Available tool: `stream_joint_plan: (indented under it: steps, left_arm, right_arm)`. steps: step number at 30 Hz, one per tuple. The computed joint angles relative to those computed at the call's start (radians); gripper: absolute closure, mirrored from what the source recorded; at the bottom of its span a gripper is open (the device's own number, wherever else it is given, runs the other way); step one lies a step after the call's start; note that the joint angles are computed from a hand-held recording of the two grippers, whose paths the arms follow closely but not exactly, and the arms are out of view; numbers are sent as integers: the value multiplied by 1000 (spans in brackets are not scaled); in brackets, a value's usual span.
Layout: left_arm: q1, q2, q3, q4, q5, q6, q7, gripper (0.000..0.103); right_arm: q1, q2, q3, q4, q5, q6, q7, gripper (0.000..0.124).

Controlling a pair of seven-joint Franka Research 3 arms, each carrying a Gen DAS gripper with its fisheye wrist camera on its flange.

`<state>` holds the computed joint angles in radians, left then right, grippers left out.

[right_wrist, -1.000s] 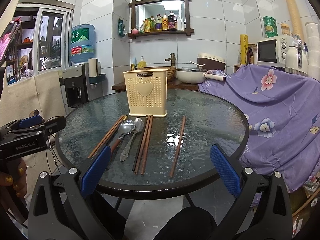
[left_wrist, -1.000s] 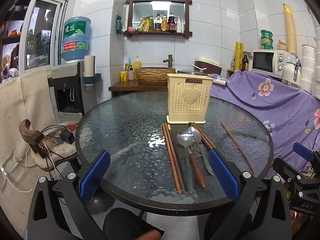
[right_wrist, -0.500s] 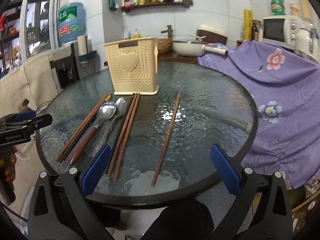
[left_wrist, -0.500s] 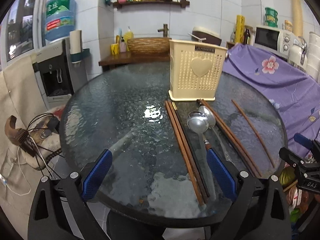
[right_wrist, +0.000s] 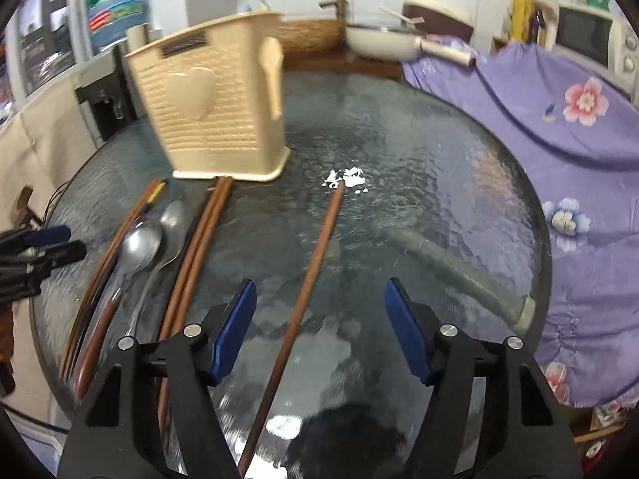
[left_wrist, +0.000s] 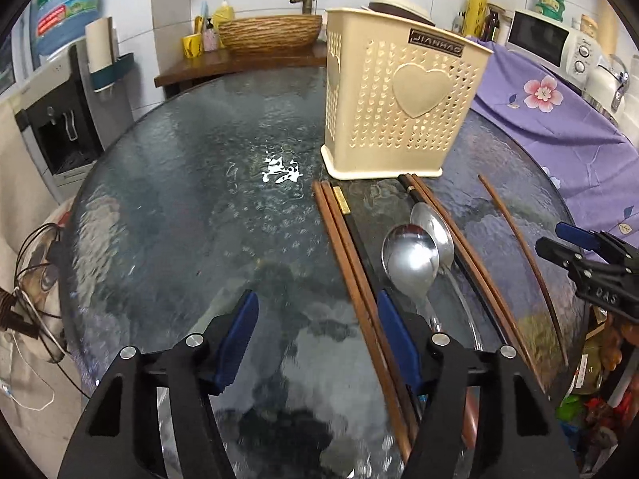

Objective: Organize utensils
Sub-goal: 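Move the right tool to a loose wooden chopstick while the left tool approaches another, then close the right gripper on its chopstick while the left gripper closes on another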

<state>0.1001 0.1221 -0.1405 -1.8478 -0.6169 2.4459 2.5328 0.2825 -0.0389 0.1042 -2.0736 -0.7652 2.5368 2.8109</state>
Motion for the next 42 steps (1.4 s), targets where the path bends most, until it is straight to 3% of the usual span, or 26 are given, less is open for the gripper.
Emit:
stream_joint_plan:
  steps: [6,15,19,22,26,30,42]
  left_arm:
    - [-19,36,-16,24,76,32,-31,42]
    - [-5,67,-30,33,134,88,-45,41]
    - [-1,75,-18,36,203,156,-94,43]
    - [32,83,-33,74,150,90,-82,43]
    - [18,96,-34,87,195,101,-107,43]
    - [8,149,-29,151,265,62,-198,43]
    - [3,290,-44,375,398,-79,-362,54]
  right_arm:
    - [4,45,-20,41,68,2,-61,57]
    - [15,54,-30,51,68,-3,-76,57]
    - [16,52,-34,54,74,-18,-80,57]
    - [15,57,-35,63,92,-22,-99,57]
    - [18,91,-41,108,144,-44,-147,59]
    - [30,135,-55,167,188,-97,-186,74]
    - [54,256,-104,351,268,-203,-258,95]
